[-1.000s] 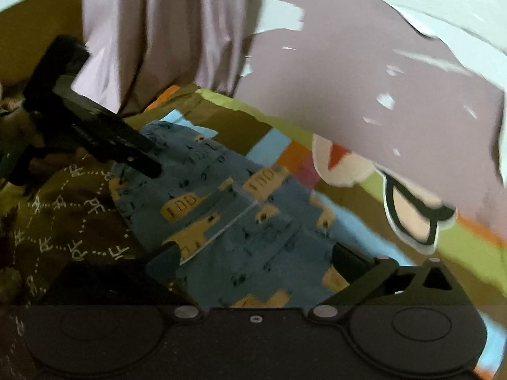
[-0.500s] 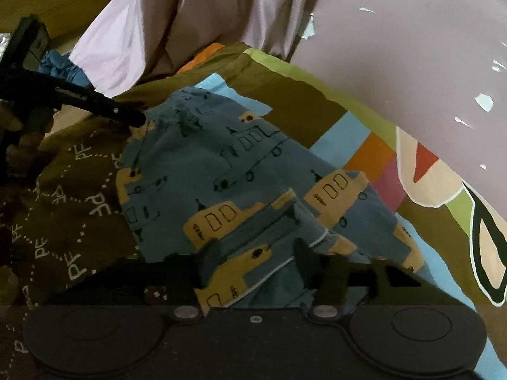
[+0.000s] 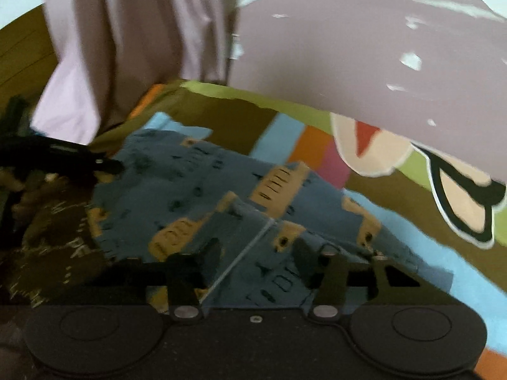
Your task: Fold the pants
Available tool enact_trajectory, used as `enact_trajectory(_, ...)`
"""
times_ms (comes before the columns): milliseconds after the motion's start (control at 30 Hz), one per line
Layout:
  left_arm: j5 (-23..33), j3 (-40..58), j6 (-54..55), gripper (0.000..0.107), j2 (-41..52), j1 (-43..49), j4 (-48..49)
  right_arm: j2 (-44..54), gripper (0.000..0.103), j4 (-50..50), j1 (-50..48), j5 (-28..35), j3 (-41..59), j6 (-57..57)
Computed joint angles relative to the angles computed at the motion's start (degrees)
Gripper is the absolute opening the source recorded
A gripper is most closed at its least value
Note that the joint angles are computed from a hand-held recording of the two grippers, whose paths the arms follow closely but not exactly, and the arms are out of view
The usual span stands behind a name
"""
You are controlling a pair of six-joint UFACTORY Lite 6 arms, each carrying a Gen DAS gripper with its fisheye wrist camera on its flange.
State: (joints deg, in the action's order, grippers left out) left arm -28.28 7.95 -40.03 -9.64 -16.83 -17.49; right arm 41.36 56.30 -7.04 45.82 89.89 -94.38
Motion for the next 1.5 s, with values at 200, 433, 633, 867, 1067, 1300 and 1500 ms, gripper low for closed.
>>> enact_trajectory(200,1.06,2.91,10.59,0.025,1.91,-5.12,-15.12,1.03,0.035,3.91,0.80,-3.83,-3.02,-0.95)
enact_trajectory(433,0.34,3.54,26.61,0.018,-2.39,-12.29,-36.09,-2.20,0.036,4.83,-0.12,-1.49,-6.36,-2.91)
enact_trajectory(633,-0.16,9.36,55.05,0.016,-6.76,-19.06,-58.65,-4.92,0.036,5.16,-0.36,-3.33,-11.19,-6.37)
enact_trajectory(867,0.98,23.97,82.10,0.016,-6.63,-26.72,-69.95,-4.76,0.036,6.82,-3.62,0.06,-10.40,-7.86)
enact_trajectory(1067,6.31,46.21,100.03,0.016,10.75,-32.71,-75.22,-3.39,0.036,8.36,-11.43,4.73,-6.67,-8.36)
enact_trajectory(1300,10.91,73.47,109.08,0.016,38.51,-37.55,-78.91,2.10,0.037,6.67,-22.10,7.46,3.78,-6.12)
enact_trajectory(1500,15.22,85.53,117.33,0.037,55.04,-38.34,-86.47,13.63,0.040,2.59,-26.65,8.27,18.67,1.11)
